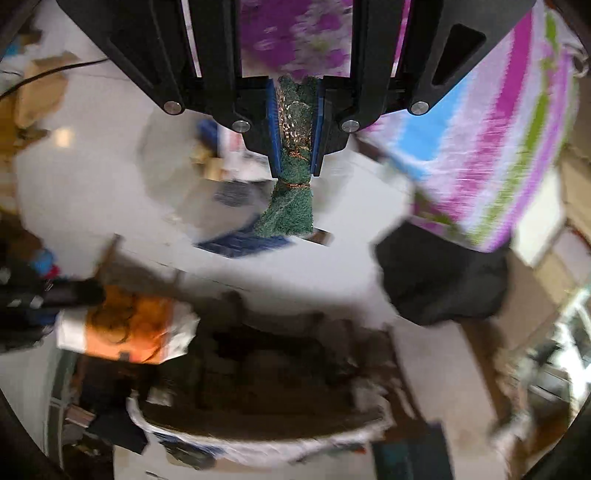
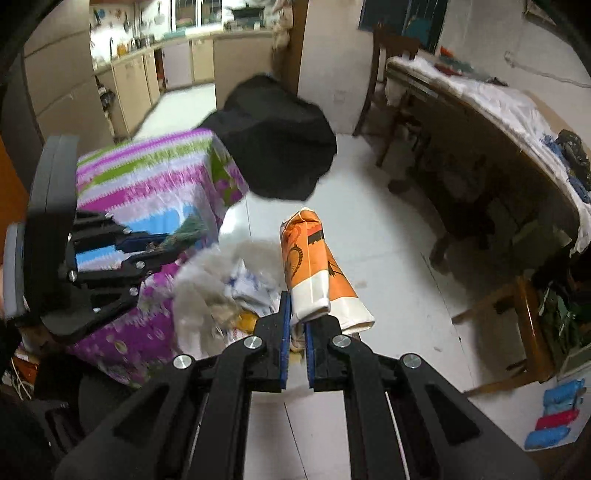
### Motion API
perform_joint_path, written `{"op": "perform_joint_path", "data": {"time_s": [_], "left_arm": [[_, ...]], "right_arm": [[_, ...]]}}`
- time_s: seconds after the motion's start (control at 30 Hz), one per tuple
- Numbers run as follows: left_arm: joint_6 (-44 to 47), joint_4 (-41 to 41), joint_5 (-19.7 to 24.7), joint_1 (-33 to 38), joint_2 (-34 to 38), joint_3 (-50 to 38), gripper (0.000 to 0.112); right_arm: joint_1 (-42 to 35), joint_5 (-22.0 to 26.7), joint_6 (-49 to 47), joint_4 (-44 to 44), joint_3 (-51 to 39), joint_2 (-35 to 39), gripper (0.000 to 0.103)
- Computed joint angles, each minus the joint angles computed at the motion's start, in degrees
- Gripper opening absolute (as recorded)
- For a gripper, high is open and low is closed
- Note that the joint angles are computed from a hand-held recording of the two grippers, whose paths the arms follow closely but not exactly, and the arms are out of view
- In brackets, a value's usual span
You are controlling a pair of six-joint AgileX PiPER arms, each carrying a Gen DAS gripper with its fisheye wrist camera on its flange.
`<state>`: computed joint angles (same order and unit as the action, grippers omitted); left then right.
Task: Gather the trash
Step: 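Carry the scrubber and orange tube over the trash bag with both grippers, then open both grippers to drop the scrubber and tube into the bag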
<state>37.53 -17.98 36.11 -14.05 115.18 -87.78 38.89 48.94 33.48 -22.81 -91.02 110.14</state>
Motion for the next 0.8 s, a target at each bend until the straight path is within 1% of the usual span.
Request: {"op": "perform_joint_path", "data": {"time_s": [0.03,0.13,0.2,0.37,0.53,0.8], "left_arm": [[-0.6,0.6,1.5,-0.2,1.4,-2.0,0.016],[-0.5,1.3,3.3,-0.8,4.4,-5.0,0.016],[-0.5,2.0,2.8,-0.7,5.3,-4.8,0.016],[-0.5,2.7,3.5,-0.1,8.1,-7.0,0.016],[0.2,3.0,3.5,-0.1,9.8,-7.9,0.016],[0.5,2.3,5.9,0.3,11.7,-11.3,0.016]], "right_arm": [[-0.7,0.6,-1.7,1.7,-1.2,1.3,0.006],[-1.3,1.2,-3.6,4.1,-2.1,2.9,0.006],[-1.6,1.4,-4.3,5.4,-2.7,4.0,0.006],[-3.0,2.1,-6.3,8.9,-5.1,6.9,0.006],[-3.9,6.0,-9.3,11.7,-10.0,9.5,0.006],[-4.6,14.0,-14.7,15.2,-19.1,14.3,0.006]]}}
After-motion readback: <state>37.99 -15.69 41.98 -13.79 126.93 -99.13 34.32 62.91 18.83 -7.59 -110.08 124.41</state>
